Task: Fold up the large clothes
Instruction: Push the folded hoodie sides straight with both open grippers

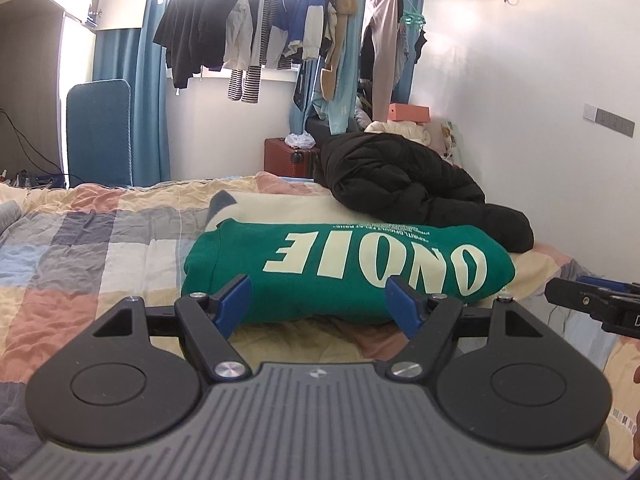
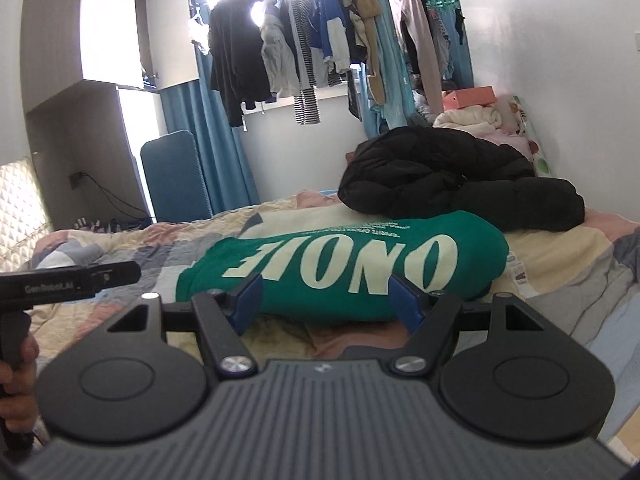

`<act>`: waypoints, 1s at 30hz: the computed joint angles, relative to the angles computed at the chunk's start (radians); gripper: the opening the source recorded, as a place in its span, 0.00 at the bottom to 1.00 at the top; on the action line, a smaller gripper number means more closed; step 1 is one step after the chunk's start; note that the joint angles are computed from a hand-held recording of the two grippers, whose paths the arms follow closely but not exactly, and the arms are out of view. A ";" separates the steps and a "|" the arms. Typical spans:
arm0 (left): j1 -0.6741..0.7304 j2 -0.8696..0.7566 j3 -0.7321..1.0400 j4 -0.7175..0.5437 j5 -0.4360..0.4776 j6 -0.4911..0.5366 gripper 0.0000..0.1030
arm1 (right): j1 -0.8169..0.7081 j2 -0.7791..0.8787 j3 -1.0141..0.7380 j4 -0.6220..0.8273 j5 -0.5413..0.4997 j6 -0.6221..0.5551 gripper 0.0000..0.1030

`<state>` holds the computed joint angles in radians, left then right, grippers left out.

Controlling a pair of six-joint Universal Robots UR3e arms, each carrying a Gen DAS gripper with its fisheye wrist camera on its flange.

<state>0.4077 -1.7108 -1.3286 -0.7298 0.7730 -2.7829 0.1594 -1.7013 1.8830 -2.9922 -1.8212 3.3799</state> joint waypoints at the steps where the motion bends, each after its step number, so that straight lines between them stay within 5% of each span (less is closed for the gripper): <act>1: -0.005 -0.005 0.005 -0.002 0.006 0.001 0.75 | 0.009 0.004 -0.001 -0.001 -0.014 -0.006 0.70; 19: -0.010 0.002 -0.010 -0.002 0.008 0.020 0.80 | 0.025 -0.021 0.004 0.026 -0.045 -0.006 0.70; 23: -0.006 -0.001 -0.002 -0.015 0.005 0.028 0.97 | 0.032 -0.026 0.005 0.021 -0.063 -0.003 0.77; 25: -0.005 -0.003 0.009 -0.031 0.005 0.028 0.99 | 0.031 -0.028 0.002 0.035 -0.070 0.002 0.77; 28: -0.011 0.000 0.011 -0.030 0.027 0.021 1.00 | 0.036 -0.027 0.004 0.036 -0.090 0.007 0.98; 30: -0.010 0.000 0.016 -0.037 0.030 0.020 1.00 | 0.030 -0.033 0.011 0.033 -0.089 0.017 1.00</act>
<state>0.3973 -1.7113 -1.3122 -0.7671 0.8034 -2.7626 0.1897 -1.7345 1.8940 -2.9597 -1.9102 3.3965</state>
